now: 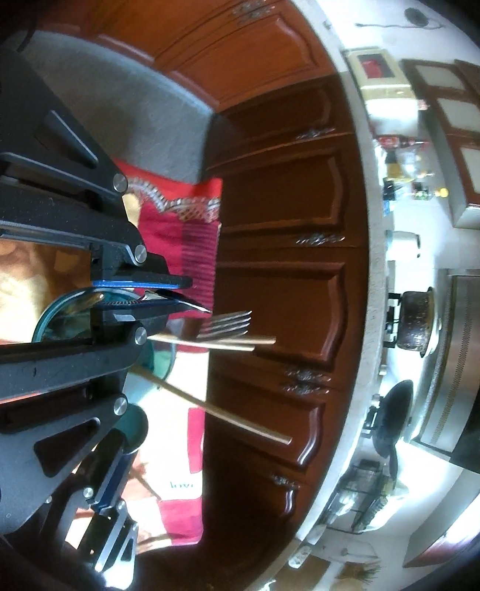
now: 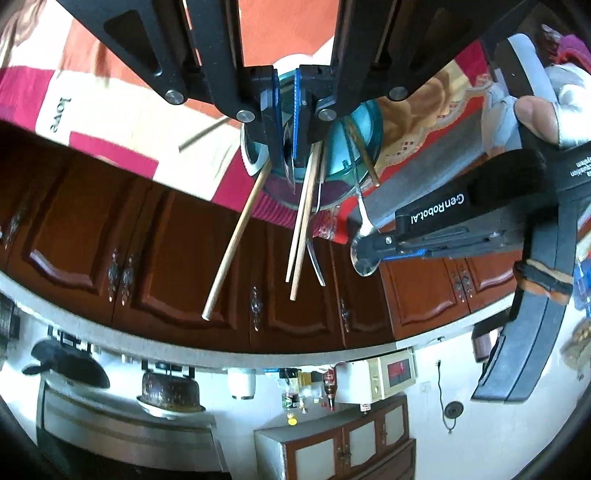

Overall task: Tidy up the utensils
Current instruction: 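Lower both spoons into the white cup and open both tools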

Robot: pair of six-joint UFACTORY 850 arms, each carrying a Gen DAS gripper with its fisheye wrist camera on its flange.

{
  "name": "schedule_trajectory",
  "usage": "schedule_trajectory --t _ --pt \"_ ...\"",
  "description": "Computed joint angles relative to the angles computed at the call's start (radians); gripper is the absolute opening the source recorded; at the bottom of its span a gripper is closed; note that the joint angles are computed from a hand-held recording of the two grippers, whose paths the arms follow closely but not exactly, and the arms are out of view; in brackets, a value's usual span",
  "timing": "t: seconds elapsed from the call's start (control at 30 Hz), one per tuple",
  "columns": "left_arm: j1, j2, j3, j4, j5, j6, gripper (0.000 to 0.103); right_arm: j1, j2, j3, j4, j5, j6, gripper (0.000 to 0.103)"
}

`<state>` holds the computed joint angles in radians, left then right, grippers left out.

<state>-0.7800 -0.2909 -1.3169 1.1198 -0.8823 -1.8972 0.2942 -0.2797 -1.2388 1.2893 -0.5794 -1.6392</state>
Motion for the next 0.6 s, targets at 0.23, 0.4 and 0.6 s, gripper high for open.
schedule_trajectory --t 0.23,0.4,0.6 --pt "-0.023 0.027 0.012 -0.006 -0.003 -0.049 0.043 -0.040 0.021 0.006 0.003 -0.067 0.058 0.036" --pt "-0.050 0.048 0.027 -0.018 -0.021 -0.051 0.048 -0.056 0.054 0.030 0.019 -0.069 0.060 0.037" --pt "-0.107 0.040 0.021 -0.035 -0.105 -0.045 0.048 -0.076 0.107 0.091 0.071 -0.038 0.058 0.044"
